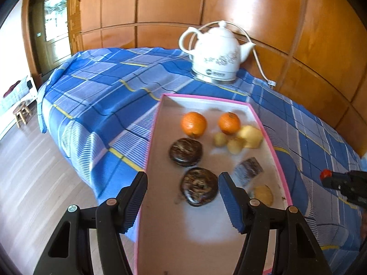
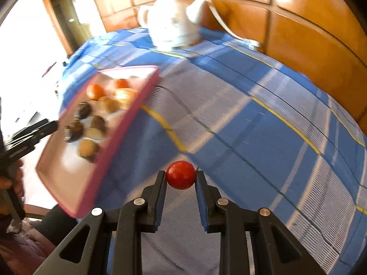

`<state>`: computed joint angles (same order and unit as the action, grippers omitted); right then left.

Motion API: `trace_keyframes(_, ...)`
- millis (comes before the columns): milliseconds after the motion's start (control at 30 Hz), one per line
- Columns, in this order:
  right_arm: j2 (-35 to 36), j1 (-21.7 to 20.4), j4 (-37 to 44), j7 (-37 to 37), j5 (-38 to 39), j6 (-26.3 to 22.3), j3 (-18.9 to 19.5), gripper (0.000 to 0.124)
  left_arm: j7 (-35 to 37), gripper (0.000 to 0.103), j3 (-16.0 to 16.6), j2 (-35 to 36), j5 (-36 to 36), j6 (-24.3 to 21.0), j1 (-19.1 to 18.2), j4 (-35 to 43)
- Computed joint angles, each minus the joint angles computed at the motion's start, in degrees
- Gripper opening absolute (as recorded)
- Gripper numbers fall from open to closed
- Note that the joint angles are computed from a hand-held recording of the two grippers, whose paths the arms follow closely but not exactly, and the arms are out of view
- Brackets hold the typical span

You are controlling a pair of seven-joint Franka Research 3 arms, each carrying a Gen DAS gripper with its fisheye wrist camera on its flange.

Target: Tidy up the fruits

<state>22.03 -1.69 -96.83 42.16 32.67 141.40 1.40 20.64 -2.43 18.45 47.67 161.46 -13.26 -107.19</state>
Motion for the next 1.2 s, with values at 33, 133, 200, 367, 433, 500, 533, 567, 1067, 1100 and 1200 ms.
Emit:
trace_keyframes(33, -0.42, -0.04, -0.13, -1.02, 0.91, -0.65, 0.84, 0.025, -0.64, 0.065, 0.36, -0.23, 0.35, -0.08, -0.05, -0.29)
trace_keyframes(133, -1.73, 0.77, -0.82, -3.83, 3.16, -1.65, 2.42, 0.025, -2.14, 0.065, 0.80, -0.88, 1.25, 0.03, 0.13, -1.25)
trace_keyframes(200, -2.15, 1.58, -0.81, -5.53, 4.69, -2.47, 3.16, 0.025, -2.46, 0.065, 0.66, -1.06, 1.22, 0.16, 0.55, -1.69)
trace_keyframes(367, -1.59, 4.61, 0.55, -6.92, 6.51, -2.87, 4.10, 0.025, -2.88, 0.065, 0.43, -1.30, 1.34, 0.89, 1.11, -2.34)
trace_keyframes(433, -0.21, 5.80, 2.42, -6.08, 6.41, -2.79, 4.28, 0.025, -3.18, 0.065, 0.47, -1.41, 1.72, 1.23, 1.07, -2.54)
trace_keyframes(500, 1.42, 7.05, 4.48, -4.74, 5.67, -2.25, 4.42, 0.025, -3.45, 0.065, 0.49, -1.55, 2.02, 1.57, 1.07, -2.79)
trace_keyframes(533, 1.94, 7.35, 5.16, -4.26, 5.41, -2.16, 4.50, 0.025, -3.70, 0.065, 0.56, -1.64, 2.28, 1.73, 1.03, -2.95)
trace_keyframes(567, 2.88, 7.97, 6.33, -3.30, 4.76, -1.88, 4.53, 0.025, -3.71, 0.065, 0.55, -1.68, 2.33, 1.78, 1.10, -3.01)
trace_keyframes(1067, 12.37, 10.92, 16.79, 8.48, -5.74, -1.71, 4.25, 0.028, -2.97, 0.065, 0.38, -1.49, 0.54, 3.14, 1.88, -3.96)
trace_keyframes(1100, 12.39, 10.72, 16.72, 8.59, -5.75, -1.73, 4.40, 0.028, -2.73, 0.065, 0.36, -1.45, 0.33, 3.19, 1.91, -3.97)
trace_keyframes(1200, 11.93, 10.33, 15.69, 8.73, -5.66, -0.71, 4.62, 0.029, -2.62, 0.065, 0.53, -1.32, 0.22, 3.22, 1.67, -3.86)
